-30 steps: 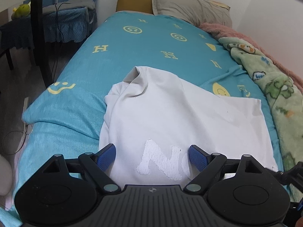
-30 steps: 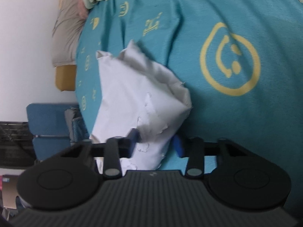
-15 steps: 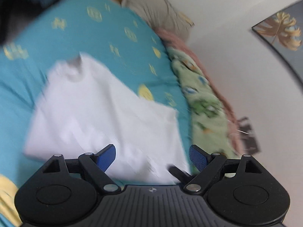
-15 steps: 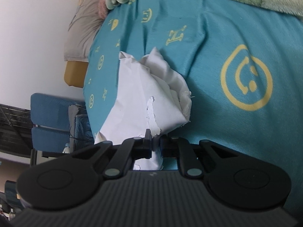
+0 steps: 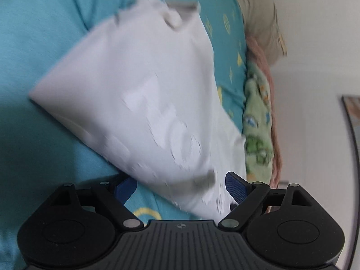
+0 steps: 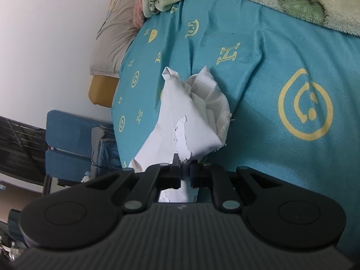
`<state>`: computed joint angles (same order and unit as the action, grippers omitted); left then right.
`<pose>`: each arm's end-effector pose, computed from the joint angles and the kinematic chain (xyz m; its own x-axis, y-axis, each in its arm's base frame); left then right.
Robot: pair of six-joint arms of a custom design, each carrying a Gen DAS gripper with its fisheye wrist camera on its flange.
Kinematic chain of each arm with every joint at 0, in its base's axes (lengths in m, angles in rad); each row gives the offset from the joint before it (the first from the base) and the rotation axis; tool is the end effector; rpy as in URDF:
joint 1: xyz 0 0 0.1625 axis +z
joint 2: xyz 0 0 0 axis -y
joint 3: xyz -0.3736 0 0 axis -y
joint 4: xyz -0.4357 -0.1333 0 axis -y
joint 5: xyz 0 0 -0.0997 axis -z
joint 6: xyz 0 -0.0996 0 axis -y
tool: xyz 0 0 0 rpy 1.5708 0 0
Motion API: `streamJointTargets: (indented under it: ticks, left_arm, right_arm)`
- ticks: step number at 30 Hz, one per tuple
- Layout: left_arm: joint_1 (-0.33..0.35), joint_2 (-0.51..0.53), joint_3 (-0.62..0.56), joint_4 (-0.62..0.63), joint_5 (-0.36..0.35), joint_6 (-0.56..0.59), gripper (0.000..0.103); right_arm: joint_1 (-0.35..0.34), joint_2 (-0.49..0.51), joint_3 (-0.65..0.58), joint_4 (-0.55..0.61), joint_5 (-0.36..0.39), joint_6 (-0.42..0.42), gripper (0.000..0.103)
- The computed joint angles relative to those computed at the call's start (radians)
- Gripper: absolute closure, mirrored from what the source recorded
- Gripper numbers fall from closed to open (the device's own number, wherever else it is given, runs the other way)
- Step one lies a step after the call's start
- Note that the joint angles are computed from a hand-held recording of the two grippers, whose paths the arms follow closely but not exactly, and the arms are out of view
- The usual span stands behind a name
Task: Fold clothes
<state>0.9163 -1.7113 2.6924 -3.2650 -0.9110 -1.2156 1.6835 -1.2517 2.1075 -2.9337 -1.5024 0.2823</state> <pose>-0.0387 -0.3697 0.1760 -0.7346 -0.5059 0.4521 -0.6565 0.3614 -0.6622 0.1998 -0.5191 0.1498 -0.9759 0.1025 -0.1927 0.1807 0.8747 -0.4498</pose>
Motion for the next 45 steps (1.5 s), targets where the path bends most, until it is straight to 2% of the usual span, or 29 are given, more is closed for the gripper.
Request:
streamJointTargets:
  ticks: [2,4,7,8,10,13,15,17,19,21,24,26,28,30,32,34,37,42,45]
  left_arm:
    - [-0.017,-0.057,0.008,0.091,0.056,-0.033,0.029]
    - [-0.024,-0.068,0.022,0.070,0.088,-0.062,0.033]
    - [-0.037,-0.074,0.036,0.040,0.134,-0.086,0.051]
    - [-0.040,-0.071,0.036,0.031,0.142,-0.080,0.059]
    - [-0.049,-0.061,0.032,0.015,0.162,-0.061,0.067]
    - [-0.060,-0.037,0.023,-0.023,0.193,-0.019,0.077]
    - [-0.076,-0.060,0.045,-0.044,0.209,0.003,0.082]
    - [-0.092,-0.059,0.050,-0.063,0.221,0.017,0.086]
    - [-0.114,-0.077,0.063,-0.057,0.235,0.018,0.087]
    - [-0.132,-0.097,0.072,-0.039,0.250,0.018,0.087]
    - [-0.150,-0.121,0.086,-0.027,0.261,0.012,0.088]
    - [-0.154,-0.121,0.087,-0.033,0.265,0.008,0.088]
    - [-0.159,-0.124,0.090,-0.033,0.271,0.003,0.088]
    - [-0.164,-0.129,0.094,-0.033,0.277,-0.001,0.088]
    - [-0.165,-0.133,0.095,-0.033,0.279,0.000,0.088]
    - [-0.165,-0.130,0.093,-0.036,0.281,0.006,0.088]
    - [-0.171,-0.132,0.089,-0.024,0.289,0.008,0.088]
    - [-0.191,-0.146,0.084,0.004,0.308,0.016,0.088]
    - [-0.231,-0.217,0.086,0.105,0.333,-0.019,0.088]
  right_arm:
    - [-0.005,0.000,0.004,-0.006,0.009,0.008,0.093]
    - [-0.009,0.001,0.004,-0.004,0.009,0.019,0.093]
    - [-0.015,0.002,0.003,0.007,0.010,0.041,0.093]
    - [-0.017,0.000,0.004,0.011,0.010,0.049,0.093]
    - [-0.021,-0.001,0.004,0.020,0.014,0.058,0.093]
    - [-0.028,-0.002,0.004,0.051,0.037,0.066,0.091]
    - [-0.035,-0.005,0.002,0.091,0.061,0.083,0.089]
    - [-0.041,-0.007,-0.003,0.147,0.088,0.095,0.077]
    - [-0.052,-0.007,-0.003,0.189,0.142,0.101,0.040]
    - [-0.059,-0.001,-0.006,0.239,0.203,0.091,0.034]
    - [-0.060,0.020,-0.015,0.292,0.272,0.070,0.034]
    - [-0.060,0.044,-0.025,0.292,0.293,0.080,0.033]
    - [-0.058,0.058,-0.021,0.230,0.267,0.122,0.034]
    - [-0.052,0.059,-0.016,0.158,0.202,0.158,0.035]
    - [-0.046,0.063,-0.013,0.089,0.134,0.189,0.042]
    - [-0.042,0.063,-0.010,0.044,0.079,0.212,0.061]
    - [-0.030,0.066,-0.013,0.035,0.052,0.199,0.081]
    - [0.001,0.053,0.003,-0.021,0.035,0.129,0.088]
    - [0.000,0.014,0.025,-0.031,0.048,0.096,0.088]
